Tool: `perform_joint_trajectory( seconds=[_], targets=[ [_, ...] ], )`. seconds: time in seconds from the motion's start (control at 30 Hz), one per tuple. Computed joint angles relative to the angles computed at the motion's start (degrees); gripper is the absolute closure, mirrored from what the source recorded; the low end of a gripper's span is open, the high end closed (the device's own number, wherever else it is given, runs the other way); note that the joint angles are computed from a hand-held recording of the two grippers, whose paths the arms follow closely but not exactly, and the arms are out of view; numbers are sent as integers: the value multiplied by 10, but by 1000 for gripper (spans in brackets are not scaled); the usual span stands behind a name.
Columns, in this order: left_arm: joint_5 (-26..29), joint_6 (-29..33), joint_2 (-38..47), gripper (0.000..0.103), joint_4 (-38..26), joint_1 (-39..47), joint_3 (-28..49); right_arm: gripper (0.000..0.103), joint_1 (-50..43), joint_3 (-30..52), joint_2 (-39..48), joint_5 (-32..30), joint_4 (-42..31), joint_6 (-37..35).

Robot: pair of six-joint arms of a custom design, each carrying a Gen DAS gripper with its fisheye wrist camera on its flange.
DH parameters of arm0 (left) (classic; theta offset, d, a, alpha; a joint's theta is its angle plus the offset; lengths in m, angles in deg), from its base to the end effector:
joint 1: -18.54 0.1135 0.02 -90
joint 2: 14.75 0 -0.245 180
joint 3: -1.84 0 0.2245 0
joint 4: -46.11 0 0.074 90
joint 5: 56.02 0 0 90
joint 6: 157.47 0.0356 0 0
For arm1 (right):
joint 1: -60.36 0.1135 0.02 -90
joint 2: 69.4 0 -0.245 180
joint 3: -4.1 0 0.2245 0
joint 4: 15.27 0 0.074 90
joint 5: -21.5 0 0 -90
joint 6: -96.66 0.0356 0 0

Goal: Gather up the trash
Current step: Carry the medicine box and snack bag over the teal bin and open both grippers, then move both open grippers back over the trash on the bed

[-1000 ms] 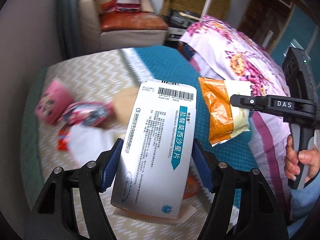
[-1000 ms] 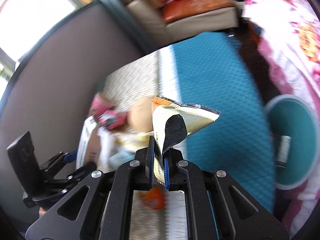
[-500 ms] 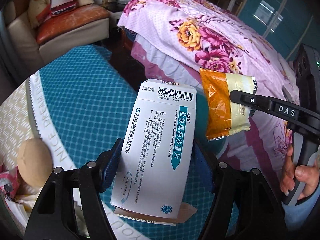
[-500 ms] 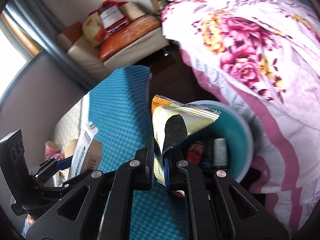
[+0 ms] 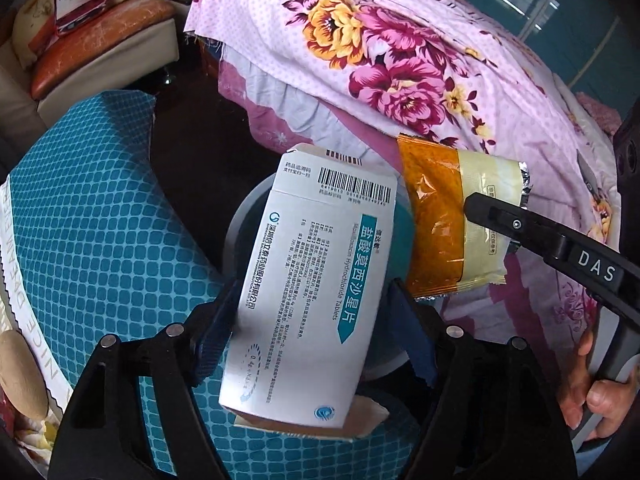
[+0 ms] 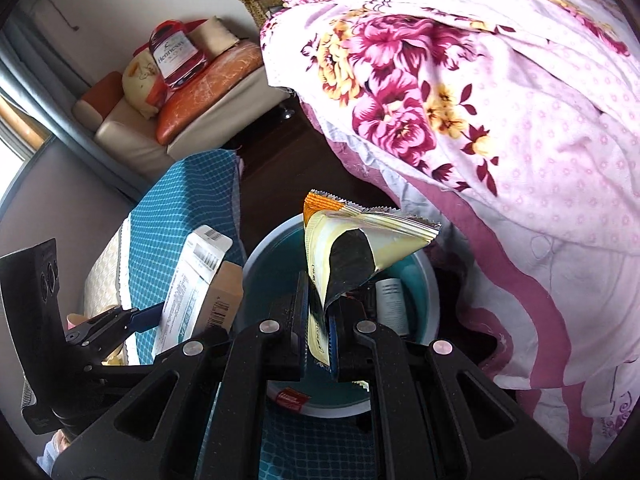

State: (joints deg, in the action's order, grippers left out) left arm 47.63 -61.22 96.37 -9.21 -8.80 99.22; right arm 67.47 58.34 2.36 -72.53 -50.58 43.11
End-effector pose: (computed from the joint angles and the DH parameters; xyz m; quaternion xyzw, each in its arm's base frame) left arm 0.3205 -0.1752 0.1873 0.3028 0.9285 -0.1479 0.1560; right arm 0.2215 0.0302 0.1913 0.2291 0.9192 0.1491 0.2834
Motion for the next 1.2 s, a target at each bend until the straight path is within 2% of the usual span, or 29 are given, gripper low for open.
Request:
perform_joint_trajectory(
  seconds=[0.03, 0.1, 0.57, 0.67, 0.77, 0.83, 1.0, 1.2],
  targets=[
    [0, -2, 2, 19, 0, -1, 1, 95, -4, -2, 1, -2, 1, -2],
    [-5, -8, 5, 15, 5, -1, -2, 95, -10, -4, 4, -6, 3, -4],
    [10, -2, -21, 15, -5, 44, -35, 95, 14, 23, 59, -6, 8, 5],
    [21, 2, -32, 14, -7, 58, -46, 91, 25, 31, 70, -5, 6, 13],
    [28, 12, -52, 14, -6, 76, -64, 77, 35, 37, 81, -10, 5, 30],
    [32, 18, -64, 14, -7, 89, -75, 50, 46, 41, 84, -7, 4, 44],
    [46, 39, -94, 14, -15, 133, -102, 35, 74, 61, 87, 3, -11, 65],
    [61, 77, -136, 14, -30, 201, -132, 32, 132, 102, 104, 25, -37, 82]
  ],
)
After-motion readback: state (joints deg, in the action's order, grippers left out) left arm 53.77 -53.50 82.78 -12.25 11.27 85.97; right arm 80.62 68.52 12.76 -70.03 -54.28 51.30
